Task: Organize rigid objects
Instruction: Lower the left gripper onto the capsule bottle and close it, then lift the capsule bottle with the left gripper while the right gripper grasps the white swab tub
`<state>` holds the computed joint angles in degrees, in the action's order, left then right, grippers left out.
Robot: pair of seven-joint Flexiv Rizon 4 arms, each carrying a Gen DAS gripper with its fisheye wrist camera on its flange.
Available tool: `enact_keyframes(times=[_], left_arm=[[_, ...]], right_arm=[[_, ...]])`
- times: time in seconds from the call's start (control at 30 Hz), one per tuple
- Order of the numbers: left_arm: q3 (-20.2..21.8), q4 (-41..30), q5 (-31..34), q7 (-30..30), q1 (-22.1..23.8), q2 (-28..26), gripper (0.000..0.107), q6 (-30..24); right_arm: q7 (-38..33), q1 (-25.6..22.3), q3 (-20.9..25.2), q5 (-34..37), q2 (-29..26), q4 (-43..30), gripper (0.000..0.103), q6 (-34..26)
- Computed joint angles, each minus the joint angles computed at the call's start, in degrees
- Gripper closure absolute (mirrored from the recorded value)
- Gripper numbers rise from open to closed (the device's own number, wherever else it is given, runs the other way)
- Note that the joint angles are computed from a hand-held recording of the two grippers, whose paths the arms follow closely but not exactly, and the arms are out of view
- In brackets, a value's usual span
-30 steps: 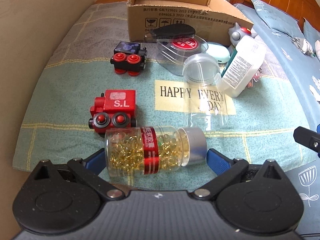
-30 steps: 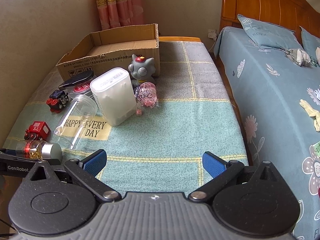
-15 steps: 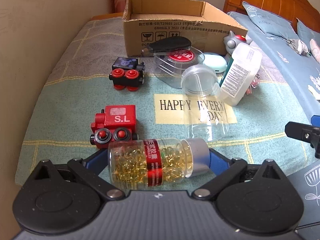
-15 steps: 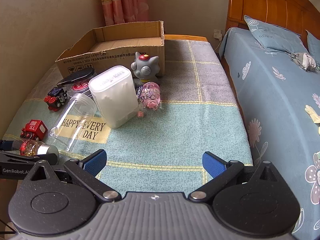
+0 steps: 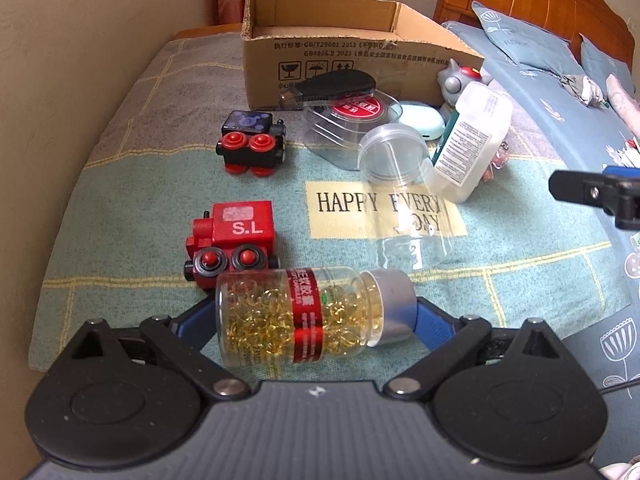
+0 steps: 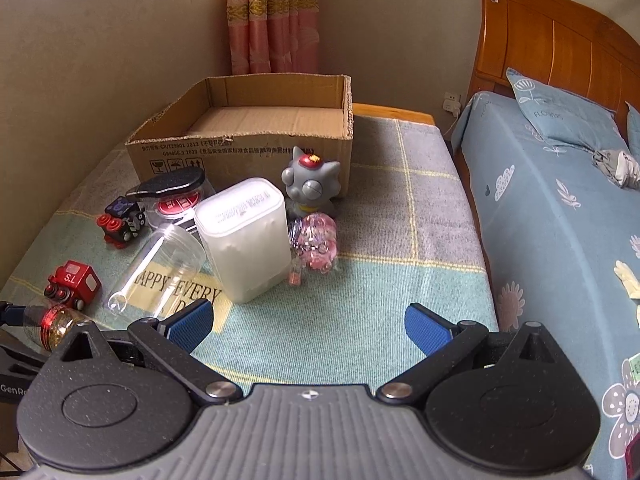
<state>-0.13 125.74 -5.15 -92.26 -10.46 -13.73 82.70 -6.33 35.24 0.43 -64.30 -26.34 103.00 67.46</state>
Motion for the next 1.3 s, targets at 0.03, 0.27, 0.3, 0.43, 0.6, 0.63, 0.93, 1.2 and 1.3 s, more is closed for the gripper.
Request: enact_keyframes(times=[0.03, 0.27, 0.3, 0.43, 0.6, 0.63, 0.93, 1.2, 1.3], left_arm=[[-0.75, 0.58, -0.9, 0.79, 0.67, 0.24, 0.008, 0.49], [-2.65, 2.18, -4.79, 5.33, 2.12, 0.82, 0.013, 2.2], [-2.06, 1.94, -4.15, 5.04, 1.61, 0.66, 0.013, 2.25], [-1.82, 1.86, -4.1, 4.69, 1.34, 0.42, 0.013, 2.65], [-2.42, 1.98, -4.96, 5.61, 1.82, 0.4, 0.013, 2.67], [-2.42, 1.97, -5.02, 5.7, 1.79, 0.37, 0.013, 2.67], [-0.56, 1.16, -2.92, 4.06, 0.25, 0.08, 0.013, 2.22], [1.05, 0.39, 0.95, 1.51, -0.86, 0.03, 0.013, 1.84], [0.59, 0.85, 1.15, 1.91, -0.46, 0.49, 0.013, 2.03]], right_arm=[[-0.54, 0.02, -0.25, -0.42, -0.47, -0.95, 0.0, 0.2], [-5.47, 0.3, -2.18, 1.53, -6.41, -10.74, 0.0, 2.05], [-7.75, 0.22, -1.95, 3.56, -7.89, -12.86, 0.0, 1.67], [-16.25, 0.81, -1.59, 11.57, -12.5, -19.35, 0.0, -2.31], [-16.57, 2.39, -4.18, 14.38, -10.64, -16.02, 0.0, -1.34], [-15.3, 2.83, -5.04, 13.62, -9.49, -14.18, 0.0, -0.79], [-3.98, 0.93, -4.24, 6.44, -1.39, -0.41, 0.0, 0.9], [-2.95, -0.14, -2.51, 4.71, -3.16, 1.07, 0.0, 9.04], [-4.76, 0.69, -2.52, 6.34, -4.91, -0.75, 0.0, 8.62]])
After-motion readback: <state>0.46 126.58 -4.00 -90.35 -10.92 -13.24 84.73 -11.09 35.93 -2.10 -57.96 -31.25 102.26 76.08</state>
